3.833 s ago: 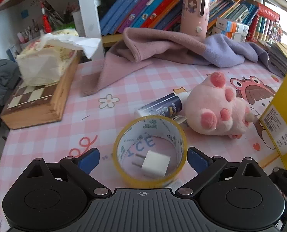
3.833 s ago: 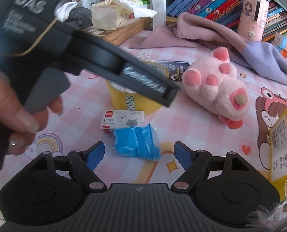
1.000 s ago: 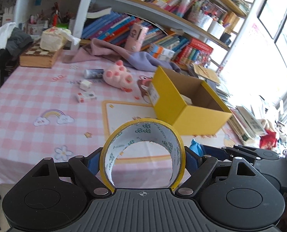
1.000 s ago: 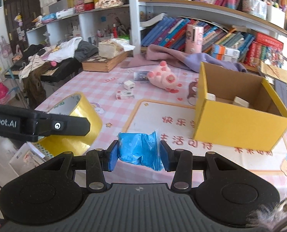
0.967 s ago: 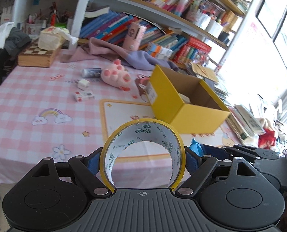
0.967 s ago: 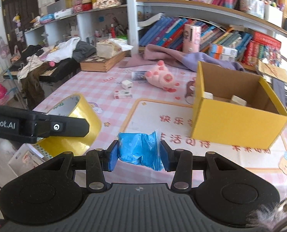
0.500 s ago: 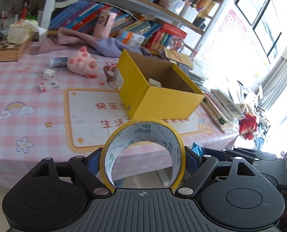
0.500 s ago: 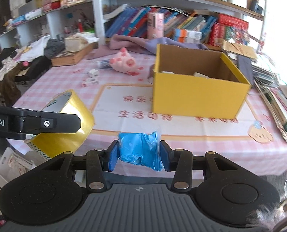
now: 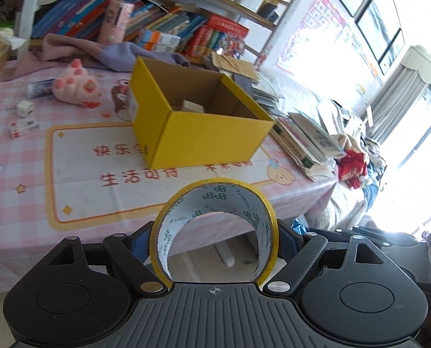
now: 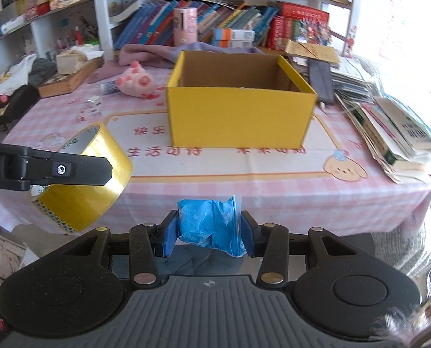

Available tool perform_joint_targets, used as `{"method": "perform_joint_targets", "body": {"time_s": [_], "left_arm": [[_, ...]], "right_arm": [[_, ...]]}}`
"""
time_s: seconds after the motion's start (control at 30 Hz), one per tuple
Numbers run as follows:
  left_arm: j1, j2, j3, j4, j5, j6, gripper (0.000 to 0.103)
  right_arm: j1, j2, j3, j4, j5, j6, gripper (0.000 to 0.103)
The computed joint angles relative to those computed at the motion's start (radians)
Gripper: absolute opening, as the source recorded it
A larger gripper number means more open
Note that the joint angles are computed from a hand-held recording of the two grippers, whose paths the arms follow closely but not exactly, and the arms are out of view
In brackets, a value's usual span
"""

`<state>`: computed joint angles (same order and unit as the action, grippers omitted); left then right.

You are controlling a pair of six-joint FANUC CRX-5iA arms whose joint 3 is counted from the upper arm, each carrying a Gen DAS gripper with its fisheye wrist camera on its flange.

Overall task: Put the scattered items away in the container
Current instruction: 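Carry the tape roll and blue packet with both tools over the yellow box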

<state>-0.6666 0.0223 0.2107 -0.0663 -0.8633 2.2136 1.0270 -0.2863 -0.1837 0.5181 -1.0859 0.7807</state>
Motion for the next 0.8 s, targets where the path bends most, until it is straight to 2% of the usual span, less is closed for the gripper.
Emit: {"method": "perform_joint_targets", "body": {"time_s": [0.53,0.7,0.8], "left_arm": [[0.004,0.147,0.132,0.128,-0.003,-0.179,0.085],[0.011,0.202,0.185,0.159,0.004,-0.223,0.085],[0.011,0.228,0.229,0.141,0.017,-0.229,0.085]], "right_arm": [[-0.096,-0.004,-0.004,-0.013,-0.021,-0.021,0.042],[-0.147,0.003,0.002,-0.029,0.006,-0.005,0.042],[-0.182,0.014,0.007,-0.028,0.049,0.019,0.042]]}}
